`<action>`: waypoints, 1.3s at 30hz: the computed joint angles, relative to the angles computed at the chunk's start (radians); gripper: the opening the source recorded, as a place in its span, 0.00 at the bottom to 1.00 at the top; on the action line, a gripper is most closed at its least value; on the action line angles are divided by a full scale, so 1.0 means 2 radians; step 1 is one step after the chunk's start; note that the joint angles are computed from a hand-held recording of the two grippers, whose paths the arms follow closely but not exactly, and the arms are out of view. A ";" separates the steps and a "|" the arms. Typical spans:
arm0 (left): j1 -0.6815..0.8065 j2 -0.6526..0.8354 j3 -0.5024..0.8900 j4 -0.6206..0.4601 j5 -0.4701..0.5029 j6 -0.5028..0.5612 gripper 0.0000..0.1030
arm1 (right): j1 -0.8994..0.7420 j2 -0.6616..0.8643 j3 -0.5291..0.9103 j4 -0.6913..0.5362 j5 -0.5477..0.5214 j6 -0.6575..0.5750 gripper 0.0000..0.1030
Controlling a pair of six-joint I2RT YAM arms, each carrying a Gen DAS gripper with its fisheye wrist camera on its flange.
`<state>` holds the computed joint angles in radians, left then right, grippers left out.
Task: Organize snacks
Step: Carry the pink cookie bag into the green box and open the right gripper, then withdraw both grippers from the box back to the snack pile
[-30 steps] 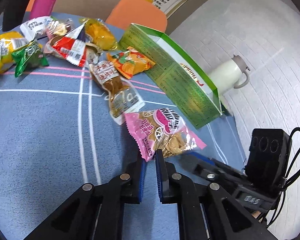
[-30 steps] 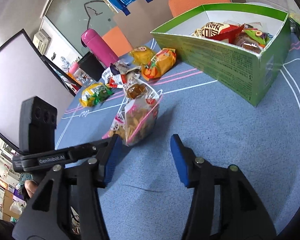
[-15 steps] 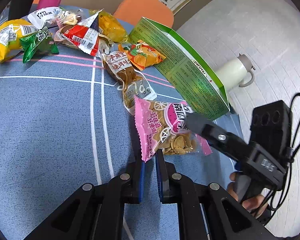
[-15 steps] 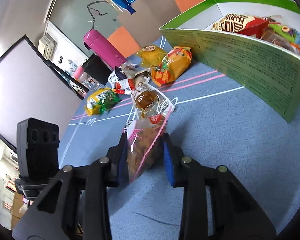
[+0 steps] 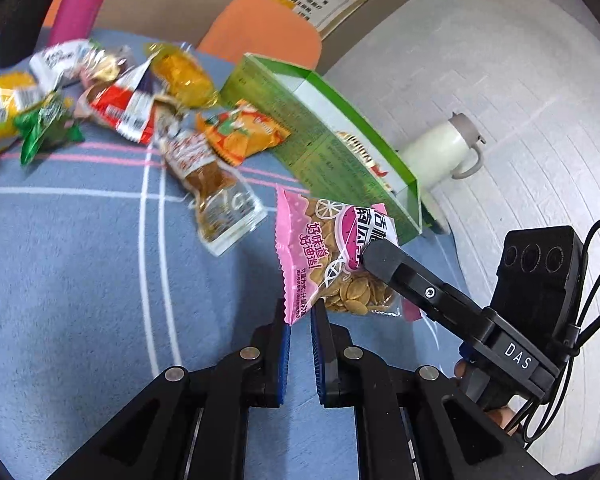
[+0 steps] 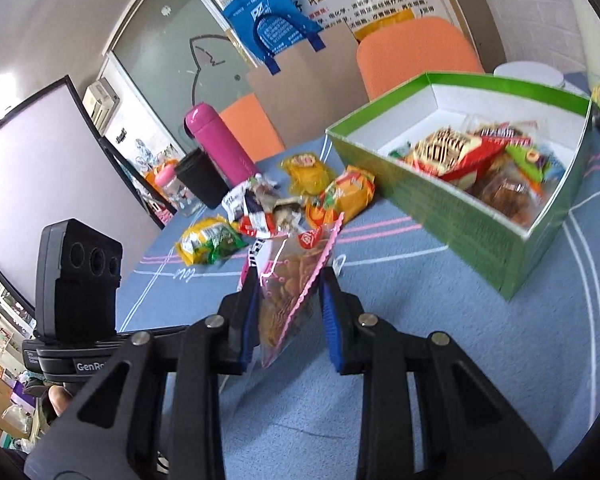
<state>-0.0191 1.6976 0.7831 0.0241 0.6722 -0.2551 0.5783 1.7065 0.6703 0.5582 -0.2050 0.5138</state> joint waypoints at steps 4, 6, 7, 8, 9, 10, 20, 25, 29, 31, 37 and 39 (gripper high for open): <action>-0.017 -0.007 0.025 -0.010 -0.012 0.000 0.09 | -0.020 -0.014 -0.004 0.008 -0.003 0.000 0.30; -0.029 -0.007 0.038 -0.013 -0.022 0.001 0.09 | -0.030 -0.021 -0.005 0.009 -0.002 0.001 0.30; -0.034 -0.006 0.044 -0.014 -0.026 0.002 0.09 | -0.036 -0.024 -0.006 0.009 -0.002 0.001 0.30; -0.041 -0.003 0.054 -0.016 -0.030 0.002 0.09 | -0.041 -0.028 -0.006 0.008 -0.001 0.002 0.30; -0.046 0.001 0.061 -0.016 -0.031 0.002 0.09 | -0.047 -0.030 -0.007 0.009 0.001 0.003 0.30; -0.051 0.006 0.070 -0.017 -0.031 0.002 0.09 | -0.052 -0.031 -0.006 0.010 0.002 0.005 0.30; -0.095 0.102 0.236 -0.078 -0.043 0.016 0.09 | -0.127 0.004 0.048 0.005 -0.016 0.018 0.30; -0.102 0.172 0.345 -0.130 -0.057 0.024 0.09 | -0.148 0.066 0.123 -0.022 -0.027 0.015 0.32; -0.099 0.228 0.425 -0.164 -0.065 0.019 0.11 | -0.152 0.108 0.180 -0.067 -0.017 0.002 0.51; -0.100 0.251 0.455 -0.168 -0.087 0.005 0.23 | -0.151 0.108 0.167 -0.050 0.008 0.008 0.71; -0.082 0.239 0.411 -0.096 -0.076 -0.051 0.76 | -0.159 0.083 0.123 -0.028 0.024 0.018 0.79; -0.091 0.218 0.388 -0.085 -0.139 -0.047 0.86 | -0.158 0.070 0.111 -0.027 0.026 0.022 0.80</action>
<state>-0.2003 2.1338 1.5592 -0.1458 0.3939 -0.3492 0.2633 1.8472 0.8933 0.5034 -0.1527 0.5575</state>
